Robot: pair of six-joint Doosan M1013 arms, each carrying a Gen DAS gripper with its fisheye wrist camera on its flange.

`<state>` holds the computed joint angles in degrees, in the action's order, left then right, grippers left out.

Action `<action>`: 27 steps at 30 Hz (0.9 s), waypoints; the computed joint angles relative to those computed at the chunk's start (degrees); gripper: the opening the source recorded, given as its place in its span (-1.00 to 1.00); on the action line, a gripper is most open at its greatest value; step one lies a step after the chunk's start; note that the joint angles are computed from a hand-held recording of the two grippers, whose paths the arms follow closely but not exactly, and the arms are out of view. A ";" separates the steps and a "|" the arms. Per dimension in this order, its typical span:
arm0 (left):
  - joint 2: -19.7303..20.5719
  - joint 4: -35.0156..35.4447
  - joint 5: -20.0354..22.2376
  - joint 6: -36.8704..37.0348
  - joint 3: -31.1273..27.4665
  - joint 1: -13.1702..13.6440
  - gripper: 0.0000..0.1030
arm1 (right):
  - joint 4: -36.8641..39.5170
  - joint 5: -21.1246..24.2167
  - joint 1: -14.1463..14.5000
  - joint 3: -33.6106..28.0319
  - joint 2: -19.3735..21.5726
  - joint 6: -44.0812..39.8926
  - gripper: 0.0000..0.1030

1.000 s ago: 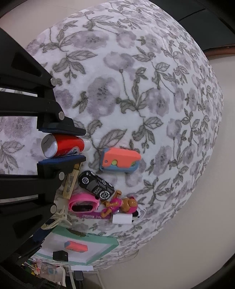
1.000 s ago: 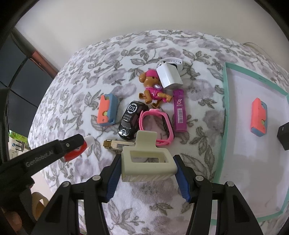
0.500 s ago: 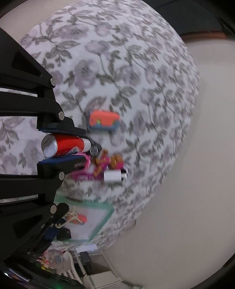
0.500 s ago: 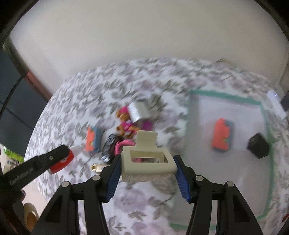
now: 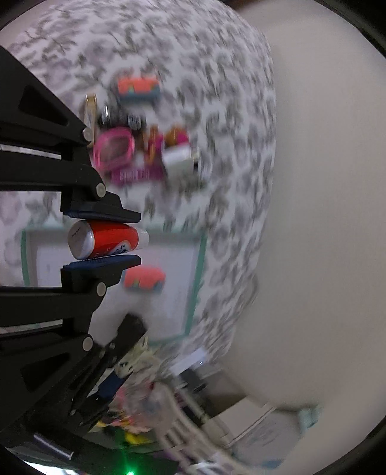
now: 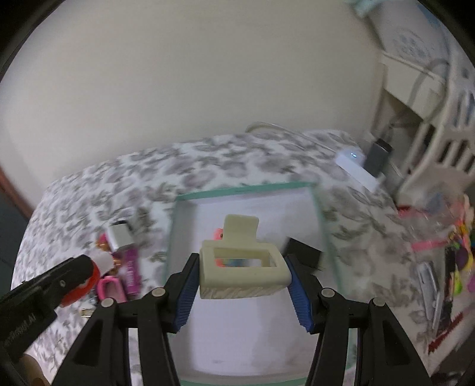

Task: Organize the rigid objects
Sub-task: 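Lift the cream clip and red bottle and carry them over the tray, then lower the clip and bottle into the tray and open both grippers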

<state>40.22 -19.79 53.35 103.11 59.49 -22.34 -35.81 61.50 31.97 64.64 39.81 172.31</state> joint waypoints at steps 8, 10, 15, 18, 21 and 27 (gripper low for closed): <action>2.68 0.83 1.26 1.44 -0.40 -2.80 -0.56 | 2.55 0.73 -1.46 4.37 -1.13 2.50 0.16; 3.23 0.23 1.67 1.59 -0.40 -2.83 -0.56 | 4.01 -0.19 -1.88 5.26 -1.18 2.81 0.16; 3.83 -0.68 1.09 1.73 0.35 -2.65 -0.56 | 7.80 -1.02 -2.55 6.01 -0.60 1.52 0.16; 3.80 0.85 0.17 1.48 0.87 -2.86 -0.56 | 9.05 -0.83 -2.71 6.00 -0.21 0.67 0.16; 3.73 1.96 -0.62 1.87 1.27 -3.13 -0.56 | 9.74 -0.67 -2.82 5.97 0.05 0.24 0.16; 3.64 4.01 -1.35 1.58 1.67 -3.47 -0.56 | 10.91 -0.54 -2.99 5.77 0.41 -0.63 0.17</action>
<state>43.86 -15.78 52.00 104.68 61.17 -25.81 -24.90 60.96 28.97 70.41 40.22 171.68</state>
